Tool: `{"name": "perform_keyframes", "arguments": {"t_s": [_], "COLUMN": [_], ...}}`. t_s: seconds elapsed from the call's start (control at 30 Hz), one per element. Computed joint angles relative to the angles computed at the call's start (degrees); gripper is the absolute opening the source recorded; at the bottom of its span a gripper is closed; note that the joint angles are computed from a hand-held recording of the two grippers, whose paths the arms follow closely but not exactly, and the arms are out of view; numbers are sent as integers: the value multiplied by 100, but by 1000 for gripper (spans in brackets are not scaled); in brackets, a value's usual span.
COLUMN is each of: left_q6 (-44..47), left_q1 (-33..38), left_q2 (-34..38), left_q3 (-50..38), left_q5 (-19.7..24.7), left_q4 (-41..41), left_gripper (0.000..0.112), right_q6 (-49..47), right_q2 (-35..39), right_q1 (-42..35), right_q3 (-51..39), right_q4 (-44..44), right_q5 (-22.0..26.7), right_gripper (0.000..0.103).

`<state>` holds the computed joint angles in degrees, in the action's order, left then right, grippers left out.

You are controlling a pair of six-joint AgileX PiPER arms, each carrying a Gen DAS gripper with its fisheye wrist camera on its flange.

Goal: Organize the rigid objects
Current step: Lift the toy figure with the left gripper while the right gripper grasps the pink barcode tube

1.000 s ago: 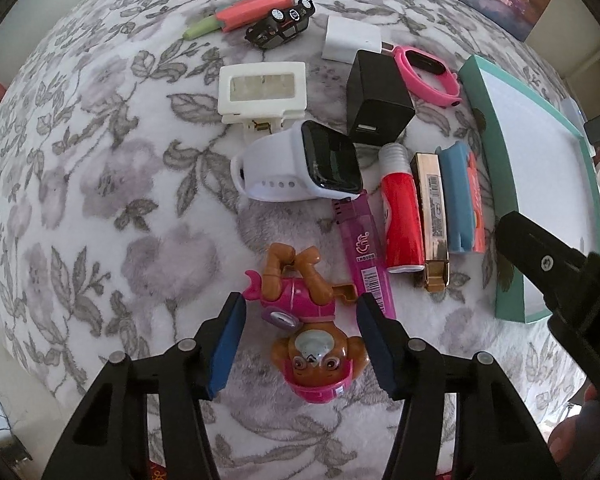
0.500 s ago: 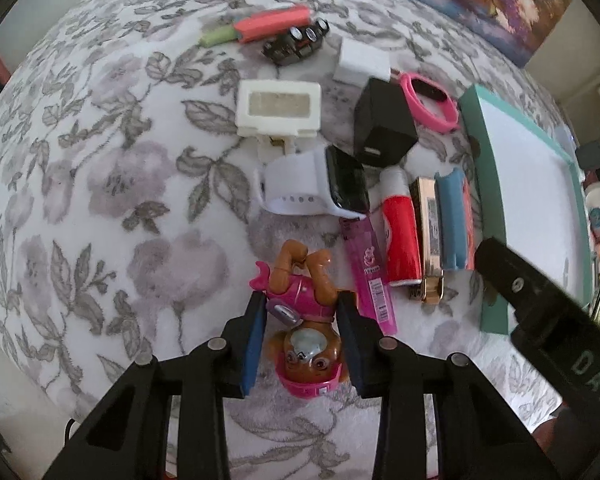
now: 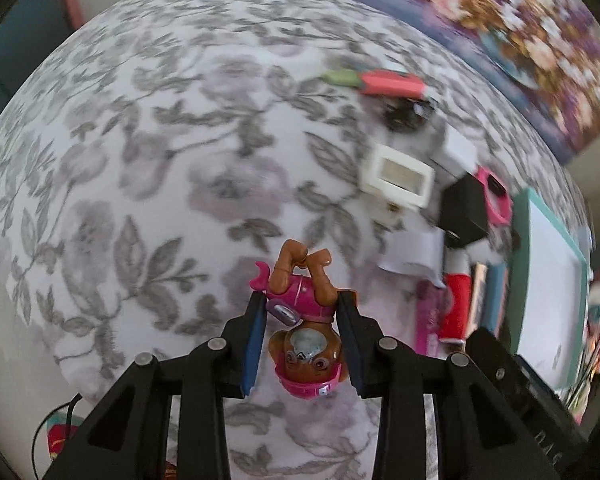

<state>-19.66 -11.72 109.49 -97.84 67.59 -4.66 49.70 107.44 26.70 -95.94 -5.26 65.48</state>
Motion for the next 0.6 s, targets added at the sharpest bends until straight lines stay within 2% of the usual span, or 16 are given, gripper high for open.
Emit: {"name": "perform_keyframes", "arguments": {"t_s": [0.1,0.2,0.37,0.6], "left_q6": [-109,-219,-264,-197], "left_q1": [180,185,81,135], "left_q2": [-58,-148,-36,46], "left_q3": [87,324,269,228], "left_q5": [-14,-116,-140,-153], "left_q4": [40,67,-34,-170], "left_gripper": [37,37,37,37], "right_q6": [-215,-423,-539,-489], "right_q2": [105,223,537,256], "right_q1": [65,117,254,205], "right_q3": [-90,-162,-516,-230], "right_q4": [119,247,38,34], "right_q5": [-18,-39,251,30], "right_gripper": [71,61,61,56]}}
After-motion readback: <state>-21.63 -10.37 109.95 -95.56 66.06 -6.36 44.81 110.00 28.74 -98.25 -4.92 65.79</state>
